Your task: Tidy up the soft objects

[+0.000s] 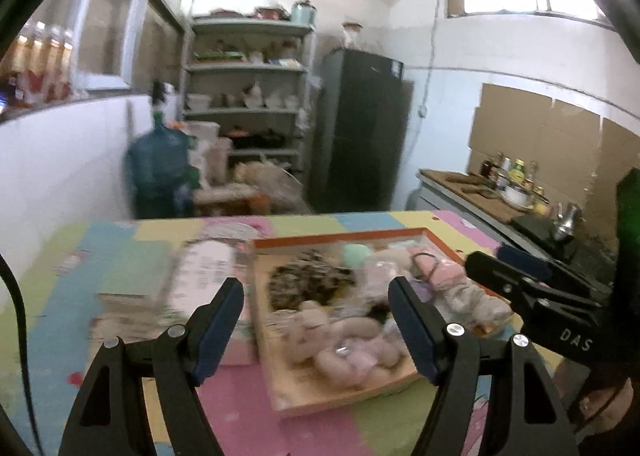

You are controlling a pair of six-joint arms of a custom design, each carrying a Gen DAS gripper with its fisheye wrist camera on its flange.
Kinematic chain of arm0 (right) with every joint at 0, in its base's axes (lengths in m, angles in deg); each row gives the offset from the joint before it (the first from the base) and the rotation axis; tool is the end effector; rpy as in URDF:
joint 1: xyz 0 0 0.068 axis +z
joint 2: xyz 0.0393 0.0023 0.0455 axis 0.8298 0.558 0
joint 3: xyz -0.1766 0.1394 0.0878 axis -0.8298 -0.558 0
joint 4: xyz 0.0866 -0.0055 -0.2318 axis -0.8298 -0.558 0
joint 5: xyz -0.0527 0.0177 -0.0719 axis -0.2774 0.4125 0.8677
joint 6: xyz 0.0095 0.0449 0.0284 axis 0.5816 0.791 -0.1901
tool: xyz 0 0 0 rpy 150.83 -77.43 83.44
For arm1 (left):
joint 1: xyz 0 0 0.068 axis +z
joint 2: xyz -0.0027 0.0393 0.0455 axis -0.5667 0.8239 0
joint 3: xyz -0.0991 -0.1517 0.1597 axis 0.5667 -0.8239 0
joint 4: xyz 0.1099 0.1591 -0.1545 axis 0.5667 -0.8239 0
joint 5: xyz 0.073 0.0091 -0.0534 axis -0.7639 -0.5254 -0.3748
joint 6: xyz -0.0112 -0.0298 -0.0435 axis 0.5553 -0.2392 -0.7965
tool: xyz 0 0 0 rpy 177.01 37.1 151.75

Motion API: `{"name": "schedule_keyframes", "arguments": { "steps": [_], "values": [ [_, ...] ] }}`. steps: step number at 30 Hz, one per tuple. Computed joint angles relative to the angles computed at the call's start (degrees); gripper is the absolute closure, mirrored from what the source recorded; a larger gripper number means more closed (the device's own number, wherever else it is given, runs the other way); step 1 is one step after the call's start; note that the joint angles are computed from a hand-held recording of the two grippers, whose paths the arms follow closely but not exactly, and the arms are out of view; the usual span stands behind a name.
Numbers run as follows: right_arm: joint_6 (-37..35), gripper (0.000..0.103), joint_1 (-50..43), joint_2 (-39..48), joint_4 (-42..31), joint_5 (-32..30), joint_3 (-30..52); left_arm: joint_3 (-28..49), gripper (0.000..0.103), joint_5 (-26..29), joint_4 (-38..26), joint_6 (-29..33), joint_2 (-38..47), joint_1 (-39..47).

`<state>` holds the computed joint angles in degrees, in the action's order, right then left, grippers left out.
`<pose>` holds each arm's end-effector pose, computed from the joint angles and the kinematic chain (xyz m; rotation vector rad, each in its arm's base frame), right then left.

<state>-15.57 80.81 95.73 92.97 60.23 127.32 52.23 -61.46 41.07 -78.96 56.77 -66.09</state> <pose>0.3558 0.1689 0.1008 -0.4114 2.0043 0.4677 0.2812 -0.1515 0.1183 -0.1639 2.0298 -0.0300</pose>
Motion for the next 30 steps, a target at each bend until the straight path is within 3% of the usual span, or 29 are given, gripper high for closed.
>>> {"name": "schedule_keyframes", "arguments": {
  "steps": [4, 7, 10, 17, 20, 30],
  "values": [
    [4.93, 0.029, 6.17, -4.41, 5.74, 7.7, -7.5, -7.2, 0.029, -7.7, -3.05, -3.31, -8.64, -2.58],
    [7.98, 0.029, 12.01, -6.14, 8.48, 14.79, -11.03, -10.21, 0.029, -18.95, -9.93, -6.58, -13.48, -6.57],
    [9.49, 0.028, 18.39, -6.92, 9.01, 22.36, -12.68, -15.4, 0.029, -25.04, -12.84, -9.89, -19.44, -9.52],
    [11.52, 0.028, 28.05, -7.78, 10.59, 36.91, -16.06, -22.41, 0.029, -30.87, -27.78, -22.14, -32.99, -15.34],
    [12.69, 0.028, 29.7, -8.82, 11.22, 39.09, -17.93, -22.48, 0.029, -33.93, -35.89, -29.5, -35.39, -19.36],
    [14.6, 0.028, 34.12, -12.9, 11.04, 43.43, -21.87, -19.48, 0.029, -37.0, -51.07, -41.43, -36.82, -25.34]
  ]
}}
